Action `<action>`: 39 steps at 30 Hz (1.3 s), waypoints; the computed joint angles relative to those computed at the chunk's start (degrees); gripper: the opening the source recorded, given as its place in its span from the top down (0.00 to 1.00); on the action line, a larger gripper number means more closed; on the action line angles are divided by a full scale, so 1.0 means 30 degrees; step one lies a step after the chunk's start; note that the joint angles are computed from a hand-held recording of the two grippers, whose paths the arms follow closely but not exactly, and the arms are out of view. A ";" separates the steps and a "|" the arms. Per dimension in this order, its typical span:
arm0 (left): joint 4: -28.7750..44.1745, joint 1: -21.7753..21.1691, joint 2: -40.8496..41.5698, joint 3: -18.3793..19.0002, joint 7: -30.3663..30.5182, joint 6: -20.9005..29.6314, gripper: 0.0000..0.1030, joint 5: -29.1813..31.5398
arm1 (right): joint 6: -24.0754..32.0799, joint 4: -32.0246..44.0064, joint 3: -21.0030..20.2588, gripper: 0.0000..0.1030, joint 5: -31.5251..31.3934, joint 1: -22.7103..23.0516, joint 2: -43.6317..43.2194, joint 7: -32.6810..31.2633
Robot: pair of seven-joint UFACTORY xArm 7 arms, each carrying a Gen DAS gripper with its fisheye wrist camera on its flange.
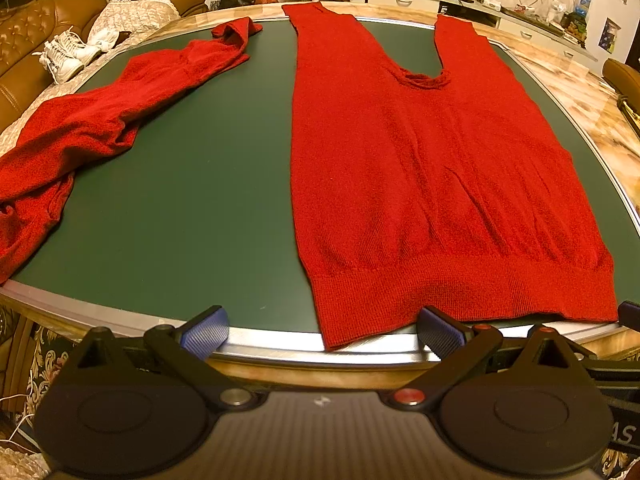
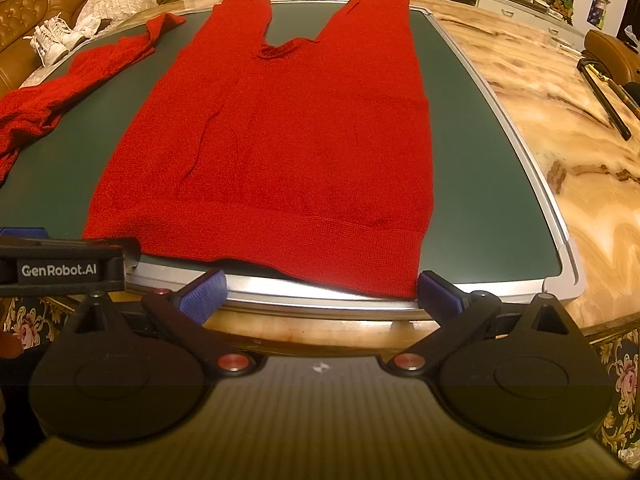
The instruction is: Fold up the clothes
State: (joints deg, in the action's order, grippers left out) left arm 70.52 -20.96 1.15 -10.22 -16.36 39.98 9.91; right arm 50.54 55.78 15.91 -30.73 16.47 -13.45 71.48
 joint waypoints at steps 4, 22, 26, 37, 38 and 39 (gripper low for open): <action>-0.0002 -0.0023 0.0028 0.0001 -0.0100 -0.0022 0.00 0.0068 | -0.0003 -0.0035 0.0026 0.00 -0.0094 -0.0001 -0.0009 0.0109; 0.0296 -0.0100 0.0286 0.0031 -0.0348 0.0051 0.00 0.0131 | -0.0249 -0.0093 -0.0146 0.00 0.0222 -0.0082 -0.0012 -0.0286; 0.0314 -0.0110 0.0304 0.0039 -0.0372 0.0055 0.00 0.0141 | -0.0345 -0.0113 -0.0174 0.00 0.0327 -0.0120 -0.0006 -0.0370; 0.0368 -0.0105 0.0323 0.0052 -0.0327 0.0113 0.00 0.0060 | -0.0438 -0.0166 -0.0137 0.00 0.0381 -0.0152 -0.0045 -0.0359; 0.0385 -0.0104 0.0337 0.0053 -0.0325 0.0121 0.00 0.0050 | -0.0446 -0.0164 -0.0137 0.00 0.0395 -0.0155 -0.0037 -0.0357; 0.0406 -0.0104 0.0350 0.0054 -0.0330 0.0134 0.00 0.0042 | -0.0442 -0.0147 -0.0137 0.00 0.0414 -0.0156 -0.0021 -0.0363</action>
